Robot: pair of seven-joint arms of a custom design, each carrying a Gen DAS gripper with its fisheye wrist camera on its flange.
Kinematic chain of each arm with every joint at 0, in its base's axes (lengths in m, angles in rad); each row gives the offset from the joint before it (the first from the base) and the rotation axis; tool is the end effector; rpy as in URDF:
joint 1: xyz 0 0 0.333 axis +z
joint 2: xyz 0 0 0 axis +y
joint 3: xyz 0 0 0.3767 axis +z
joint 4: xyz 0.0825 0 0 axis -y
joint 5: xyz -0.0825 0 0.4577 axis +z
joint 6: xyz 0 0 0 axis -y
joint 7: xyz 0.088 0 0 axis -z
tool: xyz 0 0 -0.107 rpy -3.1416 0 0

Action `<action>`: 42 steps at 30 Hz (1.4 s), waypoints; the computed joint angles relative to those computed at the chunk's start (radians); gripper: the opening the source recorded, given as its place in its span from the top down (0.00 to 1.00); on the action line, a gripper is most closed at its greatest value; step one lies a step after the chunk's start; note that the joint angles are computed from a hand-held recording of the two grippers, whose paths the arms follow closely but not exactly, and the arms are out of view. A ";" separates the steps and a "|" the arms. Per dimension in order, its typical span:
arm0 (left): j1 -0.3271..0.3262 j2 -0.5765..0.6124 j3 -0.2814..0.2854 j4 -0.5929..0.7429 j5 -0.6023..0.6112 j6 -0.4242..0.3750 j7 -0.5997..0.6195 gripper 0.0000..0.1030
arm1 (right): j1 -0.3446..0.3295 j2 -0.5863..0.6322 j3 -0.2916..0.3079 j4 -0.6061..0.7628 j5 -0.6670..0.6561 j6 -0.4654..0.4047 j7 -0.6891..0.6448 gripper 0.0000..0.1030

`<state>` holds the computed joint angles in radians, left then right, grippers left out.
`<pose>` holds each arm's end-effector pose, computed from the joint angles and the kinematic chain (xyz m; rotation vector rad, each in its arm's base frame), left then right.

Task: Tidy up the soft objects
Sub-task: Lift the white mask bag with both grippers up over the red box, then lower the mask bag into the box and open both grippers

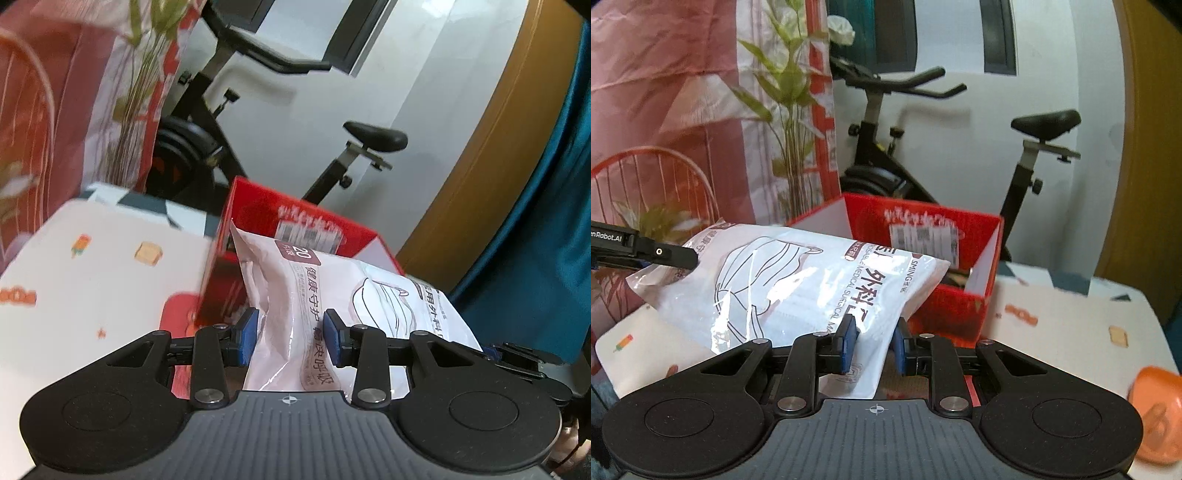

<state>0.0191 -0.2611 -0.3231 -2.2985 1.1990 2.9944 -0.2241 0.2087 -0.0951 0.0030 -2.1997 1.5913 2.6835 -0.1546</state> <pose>0.5011 -0.2393 0.5425 -1.9135 1.3565 -1.1841 0.5914 0.0948 0.4848 -1.8330 0.9539 -0.4513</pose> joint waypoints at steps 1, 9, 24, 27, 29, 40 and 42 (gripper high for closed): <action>0.004 0.001 -0.002 0.008 0.012 0.001 -0.003 0.62 | -0.001 0.002 -0.001 0.008 0.002 -0.003 0.001 0.81; -0.008 0.086 0.029 0.143 0.086 -0.006 0.033 0.62 | -0.009 0.057 0.004 0.111 -0.005 0.024 0.074 0.80; -0.100 0.334 0.165 0.323 -0.395 0.036 0.554 0.61 | -0.042 0.273 0.051 0.390 -0.138 0.113 0.250 0.84; -0.109 0.376 0.170 0.355 -0.525 0.004 0.696 0.61 | -0.051 0.337 0.071 0.444 -0.234 0.133 0.355 0.85; -0.112 0.402 0.170 0.377 -0.598 -0.020 0.782 0.61 | -0.058 0.379 0.081 0.478 -0.308 0.135 0.441 0.86; -0.117 0.436 0.173 0.400 -0.837 -0.115 1.066 0.49 | -0.104 0.510 0.137 0.576 -0.603 0.081 0.723 0.87; -0.132 0.437 0.190 0.402 -0.814 -0.119 1.042 0.47 | -0.114 0.519 0.151 0.580 -0.624 0.077 0.744 0.87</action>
<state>-0.1127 0.1755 -0.1330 -1.8966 0.3847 2.8751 0.8179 0.0948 0.4235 0.1536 -1.6192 0.9669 2.7603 0.5893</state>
